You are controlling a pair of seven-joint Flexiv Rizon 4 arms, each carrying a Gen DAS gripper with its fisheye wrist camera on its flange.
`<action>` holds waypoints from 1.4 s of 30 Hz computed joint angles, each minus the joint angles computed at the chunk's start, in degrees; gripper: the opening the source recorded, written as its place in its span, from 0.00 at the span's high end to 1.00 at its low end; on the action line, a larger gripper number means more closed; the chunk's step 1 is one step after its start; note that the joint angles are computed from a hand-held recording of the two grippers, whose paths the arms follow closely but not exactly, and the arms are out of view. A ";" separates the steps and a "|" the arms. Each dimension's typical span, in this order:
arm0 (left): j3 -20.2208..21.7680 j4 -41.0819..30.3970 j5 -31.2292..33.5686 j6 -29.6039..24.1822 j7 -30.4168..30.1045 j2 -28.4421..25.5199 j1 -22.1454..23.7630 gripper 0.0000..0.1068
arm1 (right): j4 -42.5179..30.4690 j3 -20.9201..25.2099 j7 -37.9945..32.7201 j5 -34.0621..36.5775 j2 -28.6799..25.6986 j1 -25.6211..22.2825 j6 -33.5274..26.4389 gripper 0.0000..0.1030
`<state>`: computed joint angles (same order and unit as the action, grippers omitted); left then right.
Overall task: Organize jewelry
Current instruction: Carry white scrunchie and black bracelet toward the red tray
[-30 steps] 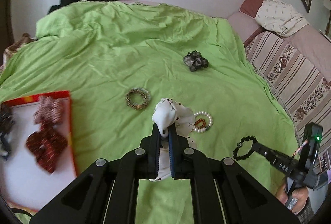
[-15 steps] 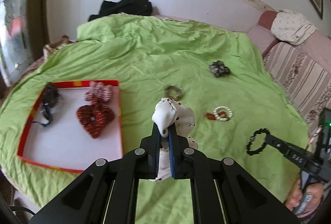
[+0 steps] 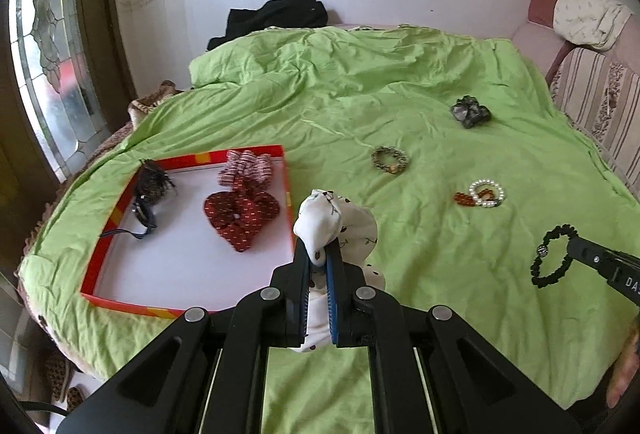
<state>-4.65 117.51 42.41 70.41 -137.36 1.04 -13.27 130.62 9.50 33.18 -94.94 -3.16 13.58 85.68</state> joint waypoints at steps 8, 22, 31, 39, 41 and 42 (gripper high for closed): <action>0.60 1.71 0.02 -0.47 -0.45 1.61 1.61 0.93 | -1.34 1.51 -9.05 9.64 -1.53 4.48 -4.03 0.91; 4.53 9.44 -5.13 6.58 3.27 4.21 9.76 0.93 | -13.22 1.64 -30.76 28.73 -11.11 17.27 -11.00 0.91; 12.57 19.83 -42.83 20.36 37.85 2.50 8.05 0.93 | -26.54 1.40 -48.38 43.23 -20.96 24.27 -11.83 0.91; 10.60 19.10 -62.88 23.40 57.62 -2.20 7.70 0.93 | -40.06 2.16 -61.76 54.71 -30.69 28.53 -14.08 0.91; 10.24 17.85 -59.68 22.37 55.81 -3.49 9.50 0.93 | -43.04 2.45 -64.64 57.31 -32.67 29.29 -15.54 0.91; 10.57 16.92 -57.09 21.51 54.23 -4.35 10.17 0.93 | -44.04 2.48 -65.69 58.56 -33.34 29.61 -16.00 0.91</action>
